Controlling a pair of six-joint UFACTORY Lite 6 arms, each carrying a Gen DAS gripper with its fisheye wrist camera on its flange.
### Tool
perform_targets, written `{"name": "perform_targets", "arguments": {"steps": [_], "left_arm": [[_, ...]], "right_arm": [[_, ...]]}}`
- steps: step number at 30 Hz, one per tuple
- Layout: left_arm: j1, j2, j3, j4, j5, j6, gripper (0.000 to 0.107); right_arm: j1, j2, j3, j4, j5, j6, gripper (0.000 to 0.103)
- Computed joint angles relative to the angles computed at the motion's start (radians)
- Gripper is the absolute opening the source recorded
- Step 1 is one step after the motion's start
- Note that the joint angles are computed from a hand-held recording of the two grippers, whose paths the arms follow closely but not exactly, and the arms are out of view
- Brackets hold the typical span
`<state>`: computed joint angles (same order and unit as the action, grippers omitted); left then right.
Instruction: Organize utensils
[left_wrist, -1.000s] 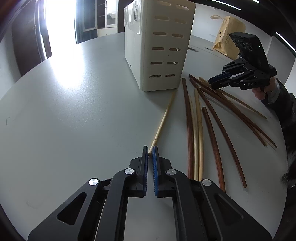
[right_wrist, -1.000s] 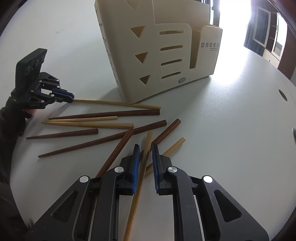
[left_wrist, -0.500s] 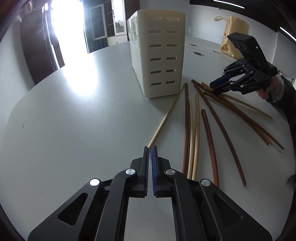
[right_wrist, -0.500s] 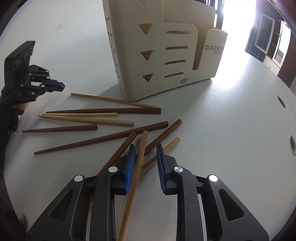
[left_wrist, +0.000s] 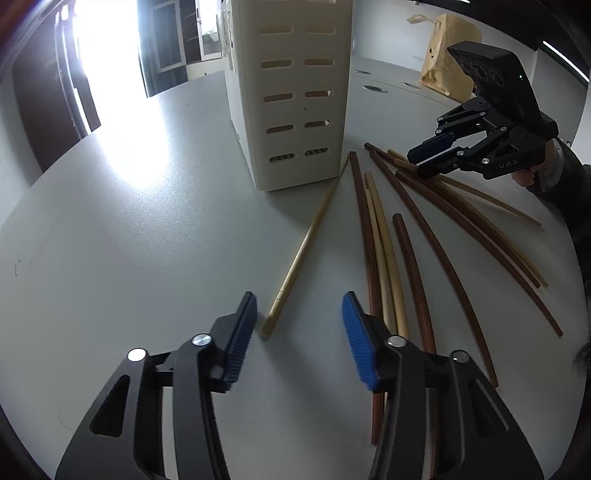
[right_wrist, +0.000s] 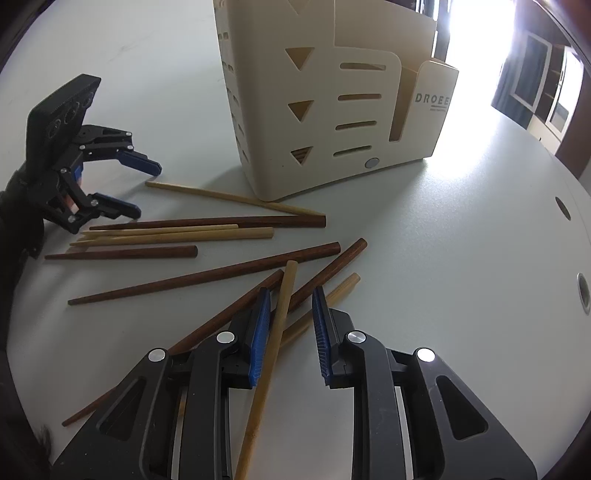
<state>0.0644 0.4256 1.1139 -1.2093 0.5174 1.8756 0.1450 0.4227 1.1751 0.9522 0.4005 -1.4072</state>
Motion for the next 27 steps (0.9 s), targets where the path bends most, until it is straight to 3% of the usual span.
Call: {"name": "perform_targets", "arguments": {"steps": [1, 2, 4, 6, 8, 11, 12, 14, 17, 22, 25, 27], "left_arm": [[0.004, 0.006, 0.008, 0.004, 0.010, -0.011, 0.024], [0.014, 0.020, 0.029, 0.026, 0.037, -0.041, 0.005], [0.028, 0.037, 0.052, 0.050, 0.079, -0.077, 0.006], [0.014, 0.018, 0.024, 0.025, 0.050, -0.047, 0.006], [0.000, -0.001, -0.001, -0.003, 0.025, -0.026, 0.005], [0.011, -0.066, -0.076, -0.144, 0.019, 0.090, 0.005], [0.020, -0.095, -0.102, -0.189, 0.030, 0.123, 0.000], [0.042, -0.163, -0.152, -0.263, 0.060, 0.170, 0.000], [0.057, -0.232, -0.178, -0.246, 0.109, 0.134, 0.000], [-0.038, -0.205, -0.164, -0.032, -0.090, -0.039, 0.001], [-0.032, -0.131, -0.116, 0.085, -0.089, -0.142, 0.004], [-0.021, -0.109, -0.093, 0.106, -0.032, -0.158, 0.028]], "right_arm": [[0.001, -0.001, -0.002, 0.003, -0.003, -0.003, 0.024], [0.003, -0.003, -0.006, 0.007, -0.009, -0.009, 0.024], [0.010, -0.012, -0.020, 0.017, -0.028, -0.026, 0.024], [0.017, -0.022, -0.039, 0.053, -0.052, -0.065, 0.021], [0.013, -0.019, -0.035, 0.054, -0.045, -0.061, 0.010], [-0.005, -0.013, -0.024, 0.064, -0.026, -0.057, 0.007], [-0.011, -0.014, -0.024, 0.081, -0.019, -0.072, 0.007], [-0.026, -0.019, -0.025, 0.123, -0.005, -0.105, 0.007], [-0.043, -0.041, -0.031, 0.154, 0.020, -0.132, 0.007], [-0.047, -0.062, -0.038, 0.151, 0.041, -0.130, 0.007], [-0.039, -0.032, -0.009, 0.126, 0.040, -0.103, 0.007], [-0.038, -0.019, 0.002, 0.113, 0.045, -0.086, 0.007]]}}
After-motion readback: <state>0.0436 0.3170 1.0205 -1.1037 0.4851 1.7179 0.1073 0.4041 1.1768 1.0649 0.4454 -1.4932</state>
